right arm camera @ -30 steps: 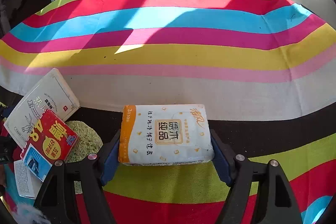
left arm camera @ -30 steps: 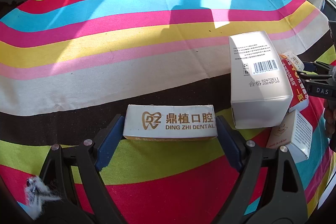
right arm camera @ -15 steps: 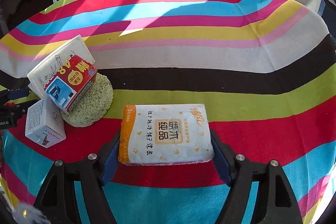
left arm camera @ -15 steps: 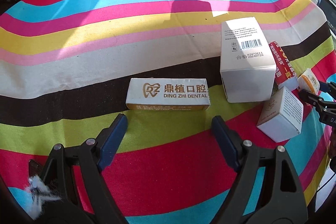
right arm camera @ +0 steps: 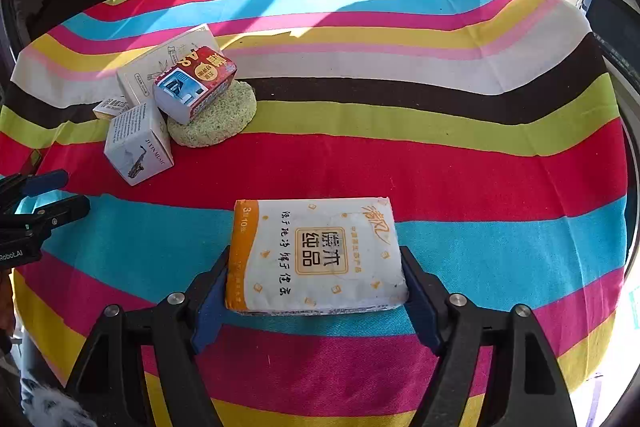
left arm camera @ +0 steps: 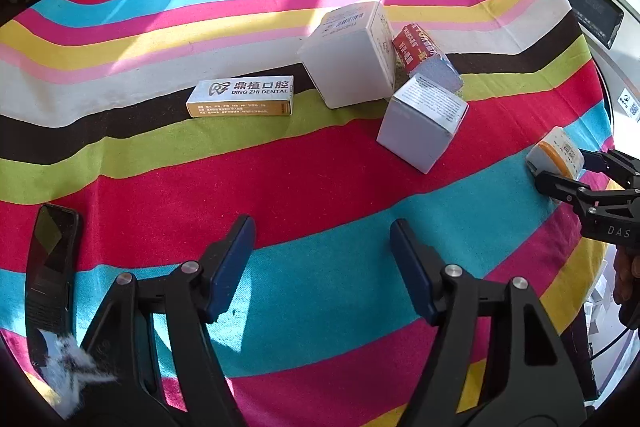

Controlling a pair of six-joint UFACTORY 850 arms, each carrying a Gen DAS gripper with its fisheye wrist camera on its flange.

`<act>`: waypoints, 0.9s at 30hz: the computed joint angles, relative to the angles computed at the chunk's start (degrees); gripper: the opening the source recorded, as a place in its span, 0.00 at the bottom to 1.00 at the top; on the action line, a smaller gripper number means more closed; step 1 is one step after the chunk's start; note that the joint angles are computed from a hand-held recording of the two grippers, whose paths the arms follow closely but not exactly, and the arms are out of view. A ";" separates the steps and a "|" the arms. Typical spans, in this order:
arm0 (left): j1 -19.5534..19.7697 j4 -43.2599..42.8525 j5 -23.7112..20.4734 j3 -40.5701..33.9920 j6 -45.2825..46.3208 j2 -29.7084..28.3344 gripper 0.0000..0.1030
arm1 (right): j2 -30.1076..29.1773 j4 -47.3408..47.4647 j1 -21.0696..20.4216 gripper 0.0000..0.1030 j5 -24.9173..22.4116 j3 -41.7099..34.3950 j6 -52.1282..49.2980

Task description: Organize objects

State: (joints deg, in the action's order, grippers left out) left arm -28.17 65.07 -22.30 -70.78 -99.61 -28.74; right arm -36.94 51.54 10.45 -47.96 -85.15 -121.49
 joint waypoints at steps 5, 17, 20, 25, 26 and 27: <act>-0.57 5.39 2.37 0.94 -5.61 0.61 0.67 | -0.11 -0.98 -1.09 0.74 -0.48 -0.22 -0.12; 8.12 -3.71 2.22 -5.56 5.65 -2.49 0.94 | -0.39 -5.06 -3.65 0.74 -2.72 -1.60 0.69; 9.47 -12.80 1.05 -9.63 18.37 -5.63 0.94 | -1.03 -7.61 -5.18 0.74 -4.46 -3.52 2.11; 10.16 -21.42 0.29 -13.66 29.79 -8.75 0.89 | -2.38 -10.14 -8.28 0.74 -4.18 -7.28 3.57; 10.00 -20.38 -0.23 -14.00 29.04 -9.03 0.87 | -2.78 -10.89 -8.73 0.74 -3.99 -8.22 4.53; 9.96 -20.23 0.25 -14.03 29.27 -9.00 0.81 | -3.25 -11.63 -9.19 0.74 -3.55 -9.12 5.46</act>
